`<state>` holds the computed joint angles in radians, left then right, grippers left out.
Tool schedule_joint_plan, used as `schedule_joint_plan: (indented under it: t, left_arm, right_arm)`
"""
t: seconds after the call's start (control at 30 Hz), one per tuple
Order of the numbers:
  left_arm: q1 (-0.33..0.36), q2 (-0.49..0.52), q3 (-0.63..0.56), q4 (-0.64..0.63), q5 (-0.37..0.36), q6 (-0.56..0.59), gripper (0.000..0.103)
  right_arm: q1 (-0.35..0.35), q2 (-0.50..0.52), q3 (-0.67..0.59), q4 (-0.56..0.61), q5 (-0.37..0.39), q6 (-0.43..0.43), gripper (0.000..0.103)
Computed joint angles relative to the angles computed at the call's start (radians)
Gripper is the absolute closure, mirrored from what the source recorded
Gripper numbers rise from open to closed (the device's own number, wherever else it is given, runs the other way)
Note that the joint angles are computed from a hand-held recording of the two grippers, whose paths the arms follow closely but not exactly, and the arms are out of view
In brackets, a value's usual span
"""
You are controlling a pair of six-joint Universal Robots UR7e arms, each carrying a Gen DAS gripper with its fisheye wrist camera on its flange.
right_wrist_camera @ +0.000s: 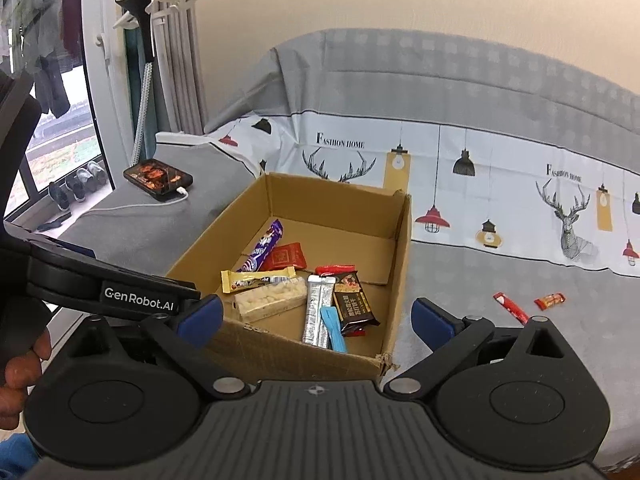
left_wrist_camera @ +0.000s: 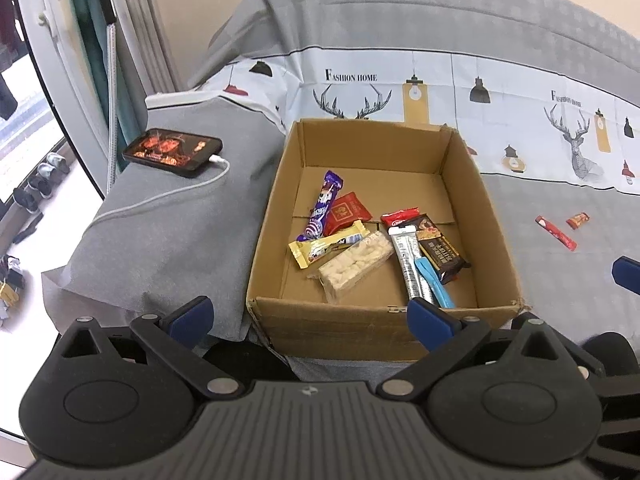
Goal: Organize snacks
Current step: 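Move both tools from the box toward the red stick and red-gold candy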
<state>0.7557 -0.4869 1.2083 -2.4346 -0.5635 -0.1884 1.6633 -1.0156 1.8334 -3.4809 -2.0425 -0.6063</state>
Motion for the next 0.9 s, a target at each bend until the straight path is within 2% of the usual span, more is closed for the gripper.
schedule_joint_plan:
  t: [0.6,0.9]
  left_arm:
    - [-0.024,-0.031,0.070,-0.059,0.030,0.002,0.000]
    - [-0.030,-0.034,0.075,-0.069,0.052,-0.007,0.000]
  right_arm:
    - [0.003,-0.038,0.069,-0.066,0.028,-0.021,0.002]
    - [-0.002,-0.051,0.079,-0.087,0.026,-0.001,0.002]
